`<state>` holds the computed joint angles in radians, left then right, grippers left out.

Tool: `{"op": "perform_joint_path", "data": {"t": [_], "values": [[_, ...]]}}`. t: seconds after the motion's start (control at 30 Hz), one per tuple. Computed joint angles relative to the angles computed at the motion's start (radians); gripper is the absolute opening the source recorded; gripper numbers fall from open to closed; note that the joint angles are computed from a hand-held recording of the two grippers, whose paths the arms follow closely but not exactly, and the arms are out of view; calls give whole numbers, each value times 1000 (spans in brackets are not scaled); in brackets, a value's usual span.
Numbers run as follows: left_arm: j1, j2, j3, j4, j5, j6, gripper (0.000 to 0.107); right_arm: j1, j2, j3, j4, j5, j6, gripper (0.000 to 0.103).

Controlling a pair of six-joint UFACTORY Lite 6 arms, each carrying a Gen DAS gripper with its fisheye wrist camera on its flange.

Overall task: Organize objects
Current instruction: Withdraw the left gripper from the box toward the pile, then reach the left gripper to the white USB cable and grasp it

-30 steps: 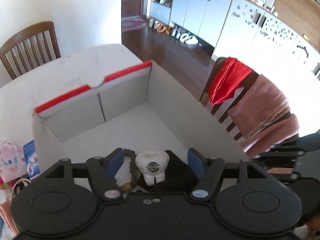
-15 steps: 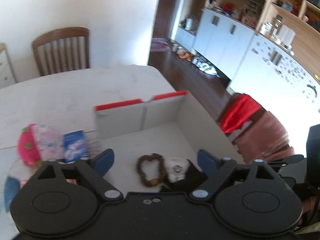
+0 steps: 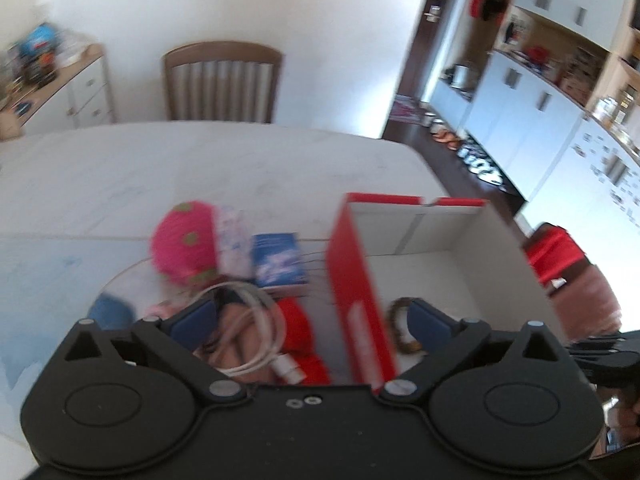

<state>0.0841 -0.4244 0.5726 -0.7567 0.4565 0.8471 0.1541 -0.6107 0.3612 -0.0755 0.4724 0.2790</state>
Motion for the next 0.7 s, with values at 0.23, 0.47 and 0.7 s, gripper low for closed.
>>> {"op": "perform_joint_path", "data": {"t": [0.23,0.47,0.7], "values": [[148,121,-2,-106,-28,142,101,1,1,1,-1,0,2,3],[180,215,-44,-294,-138,348,100,1,2,2,0,0,1,3],[136,289,-55,-537,-209,593,90,2,3,3,-1,2,3,3]]}}
